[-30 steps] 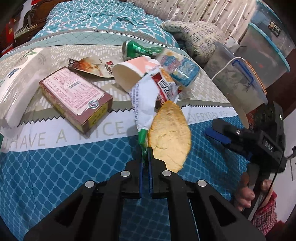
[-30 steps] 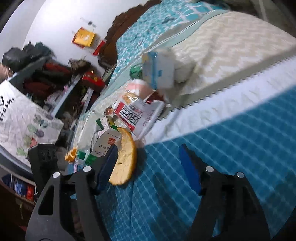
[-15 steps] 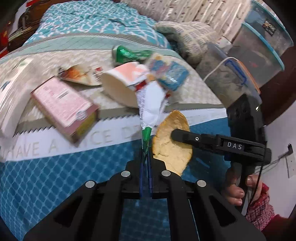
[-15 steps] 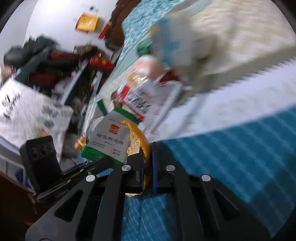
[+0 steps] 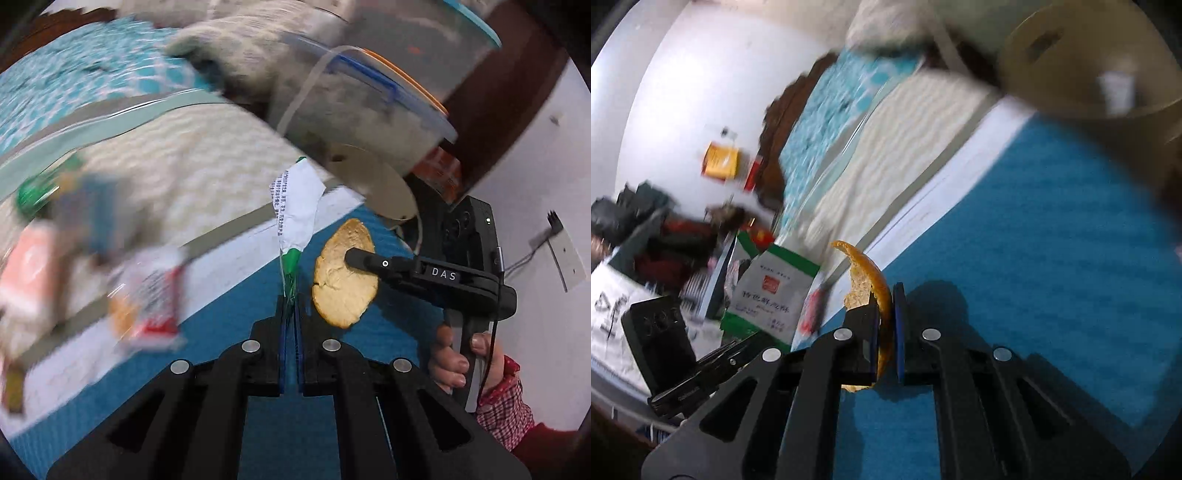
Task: Collect trash
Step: 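Carry both items to the wastebasket and open both grippers over it, then return both grippers to the trash on the bed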
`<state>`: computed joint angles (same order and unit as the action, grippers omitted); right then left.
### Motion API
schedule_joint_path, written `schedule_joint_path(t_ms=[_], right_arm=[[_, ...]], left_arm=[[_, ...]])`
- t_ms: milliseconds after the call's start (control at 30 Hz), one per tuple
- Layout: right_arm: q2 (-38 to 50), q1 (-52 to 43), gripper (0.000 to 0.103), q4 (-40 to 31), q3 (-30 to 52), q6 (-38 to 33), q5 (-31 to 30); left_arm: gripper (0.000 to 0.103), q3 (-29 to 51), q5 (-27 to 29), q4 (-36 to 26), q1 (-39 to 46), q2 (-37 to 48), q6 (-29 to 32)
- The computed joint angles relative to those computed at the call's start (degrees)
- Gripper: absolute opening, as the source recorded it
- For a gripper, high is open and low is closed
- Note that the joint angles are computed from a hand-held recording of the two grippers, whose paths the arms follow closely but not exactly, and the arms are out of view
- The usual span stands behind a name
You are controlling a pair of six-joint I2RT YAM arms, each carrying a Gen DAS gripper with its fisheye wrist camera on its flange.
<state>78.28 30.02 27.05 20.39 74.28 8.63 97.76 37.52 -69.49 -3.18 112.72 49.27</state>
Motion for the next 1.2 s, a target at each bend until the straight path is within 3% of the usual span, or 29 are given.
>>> schedule_joint_path(t_ms=[167, 300, 433, 600, 667, 700, 733, 800, 900, 1000, 1133, 1200], right_arm=[[-21.6, -10.5, 0.009, -13.9, -8.7, -1.6, 0.7], [-33.1, -25.5, 0.009, -22.1, -11.9, -4.9, -5.9], [-31.0, -41.1, 0.009, -21.3, -12.3, -10.8, -15.7], [-20.4, -47.1, 0.014, -15.7, -9.9, -13.3, -17.2], [-17.8, -46.7, 0.016, -14.0, -9.5, -13.2, -17.5], [-16.1, -47.8, 0.025, -12.7, -9.4, -13.6, -19.3], [-14.9, -48.6, 0.035, -11.2, -9.3, -13.6, -20.8], [-17.4, -46.9, 0.079, -11.2, -9.7, -13.1, -17.9], [-24.2, -41.6, 0.082, -19.5, -7.7, -14.4, -8.4], [-29.4, -36.6, 0.082, -23.2, -6.6, -11.4, -4.9], [-29.5, -20.9, 0.084, -25.7, -2.1, -8.0, 5.7], [-24.8, -12.9, 0.1, -24.4, 1.8, -6.9, 10.6]], left_arm=[[0.004, 5.8, -0.8, 1.3, -12.5, 3.9, -7.7], [0.004, 10.9, -2.7, 4.1, -21.5, 7.9, -13.6], [0.004, 19.1, -6.2, 5.2, -28.9, 14.4, -18.4], [0.005, 28.7, -11.0, 5.8, -34.4, 22.7, -23.1], [0.033, 32.8, -13.1, 5.0, -35.8, 25.8, -24.9], [0.059, 34.2, -13.8, 5.0, -36.1, 27.0, -26.0], [0.062, 32.7, -13.5, 6.9, -36.0, 26.2, -26.8], [0.061, 31.1, -12.7, 8.3, -35.5, 25.2, -26.6], [0.061, 30.1, -11.0, 7.2, -33.4, 23.8, -25.2], [0.061, 18.5, -8.6, 12.7, -29.4, 15.5, -22.9], [0.066, 2.8, -5.1, 19.0, -21.1, 4.2, -18.4], [0.066, -1.4, -3.8, 19.7, -15.7, 0.8, -16.0]])
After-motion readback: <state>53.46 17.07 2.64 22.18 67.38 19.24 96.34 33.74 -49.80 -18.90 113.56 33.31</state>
